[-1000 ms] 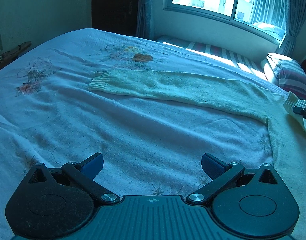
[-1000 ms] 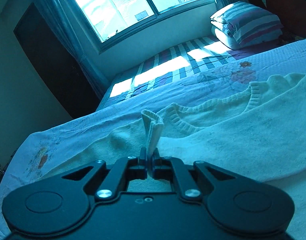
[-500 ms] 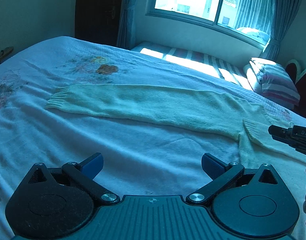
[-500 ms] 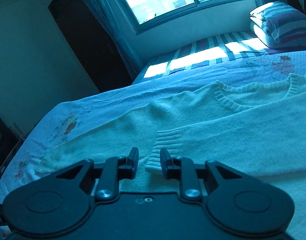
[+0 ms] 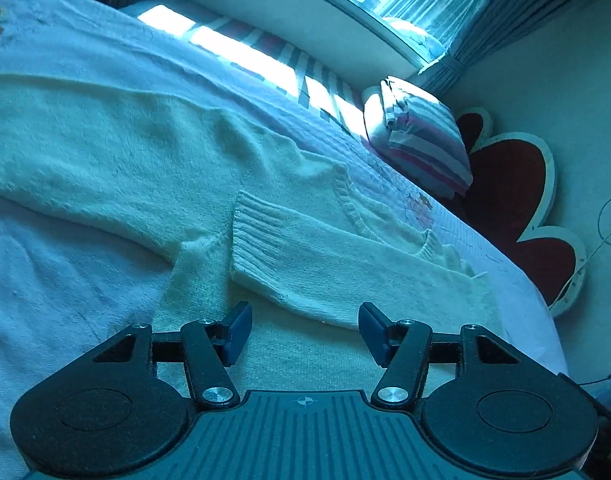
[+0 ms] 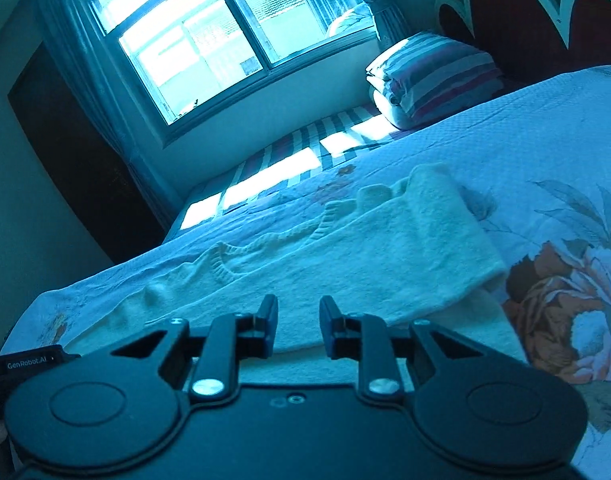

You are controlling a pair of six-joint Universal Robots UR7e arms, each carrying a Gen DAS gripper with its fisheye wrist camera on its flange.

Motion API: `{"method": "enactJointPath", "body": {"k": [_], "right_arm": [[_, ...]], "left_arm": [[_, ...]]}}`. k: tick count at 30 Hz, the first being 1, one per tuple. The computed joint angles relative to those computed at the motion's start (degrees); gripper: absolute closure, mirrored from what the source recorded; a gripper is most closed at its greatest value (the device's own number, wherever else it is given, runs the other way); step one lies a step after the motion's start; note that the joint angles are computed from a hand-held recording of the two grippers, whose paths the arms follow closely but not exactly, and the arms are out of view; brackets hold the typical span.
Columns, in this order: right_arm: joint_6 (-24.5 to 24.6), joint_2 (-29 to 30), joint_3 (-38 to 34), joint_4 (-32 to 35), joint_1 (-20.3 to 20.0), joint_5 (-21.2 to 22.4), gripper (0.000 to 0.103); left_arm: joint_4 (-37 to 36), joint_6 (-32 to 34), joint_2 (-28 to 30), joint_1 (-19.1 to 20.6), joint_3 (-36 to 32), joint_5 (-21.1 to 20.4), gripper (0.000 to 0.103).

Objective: Fold small clothes
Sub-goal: 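Grasp the other sleeve cuff with the left tool, then fold the held sleeve across the sweater body and open the left tool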

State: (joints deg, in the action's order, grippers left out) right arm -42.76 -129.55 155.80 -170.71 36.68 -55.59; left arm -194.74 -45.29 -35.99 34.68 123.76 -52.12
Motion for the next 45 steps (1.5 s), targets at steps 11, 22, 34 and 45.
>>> {"method": "enactJointPath", "body": {"k": [11, 22, 34, 45], "right_arm": [[-2.17, -2.73, -3.02, 7.8, -10.34, 5.52, 0.078], [-1.49, -0.99, -6.52, 14.99, -12.17, 7.95, 0.069], [13.67, 9.53, -9.02, 8.24, -14.88, 15.97, 0.098], [1.65, 5.85, -11.96, 19.72, -15.6, 13.3, 0.081]], "left_arm": [[-4.87, 3.13, 6.01, 3.55, -6.47, 1.37, 0.1], [-1.83, 9.4, 3.51, 4.13, -5.69, 7.58, 0.1], [-7.31, 12.95, 4.34, 2.56, -4.02, 8.04, 0.1], [0.68, 9.31, 3.3, -0.5, -2.44, 16.98, 0.086]]}}
